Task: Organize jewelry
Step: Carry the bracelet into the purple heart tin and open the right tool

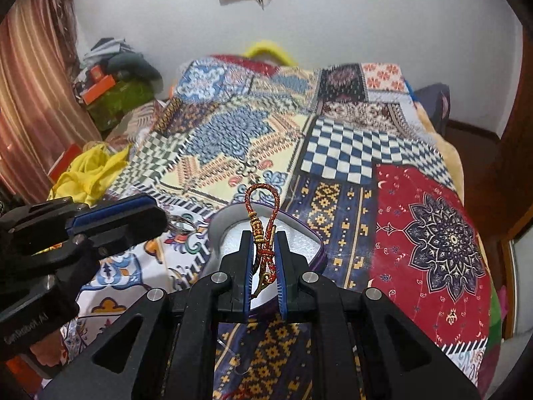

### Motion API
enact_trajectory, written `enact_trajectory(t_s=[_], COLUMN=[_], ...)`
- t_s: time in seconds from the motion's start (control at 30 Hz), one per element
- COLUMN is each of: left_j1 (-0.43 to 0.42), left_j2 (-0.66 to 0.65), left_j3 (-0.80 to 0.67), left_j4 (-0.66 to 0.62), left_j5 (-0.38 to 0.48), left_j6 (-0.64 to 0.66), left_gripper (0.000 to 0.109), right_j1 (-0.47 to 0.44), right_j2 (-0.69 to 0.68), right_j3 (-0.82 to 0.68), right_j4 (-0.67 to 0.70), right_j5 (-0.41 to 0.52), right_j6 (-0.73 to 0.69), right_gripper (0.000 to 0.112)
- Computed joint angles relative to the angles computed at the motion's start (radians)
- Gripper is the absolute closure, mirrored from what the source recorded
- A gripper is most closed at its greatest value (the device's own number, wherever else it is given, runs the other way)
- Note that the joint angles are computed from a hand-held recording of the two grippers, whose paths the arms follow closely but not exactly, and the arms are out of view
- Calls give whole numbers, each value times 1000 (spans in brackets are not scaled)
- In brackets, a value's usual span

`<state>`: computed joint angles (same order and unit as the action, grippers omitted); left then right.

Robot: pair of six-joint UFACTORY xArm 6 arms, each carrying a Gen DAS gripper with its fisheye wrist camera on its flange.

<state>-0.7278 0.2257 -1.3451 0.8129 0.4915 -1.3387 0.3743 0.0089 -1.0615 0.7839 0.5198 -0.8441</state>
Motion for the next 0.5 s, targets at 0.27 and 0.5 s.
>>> enact_trajectory(t_s=[0.27,0.5], left_j1=[28,35], left_j2=[70,91], left_j3=[-40,-43], left_j4=[-164,-226], left_j5=[-40,-63], left_j6=[142,185], left_gripper=[99,99], right_j1=[-33,-38], right_j2=[44,13], right_j3=[-64,-28], right_j4=[-83,-80], right_j5=[130,90], right_j6=[51,24], right_gripper=[98,91])
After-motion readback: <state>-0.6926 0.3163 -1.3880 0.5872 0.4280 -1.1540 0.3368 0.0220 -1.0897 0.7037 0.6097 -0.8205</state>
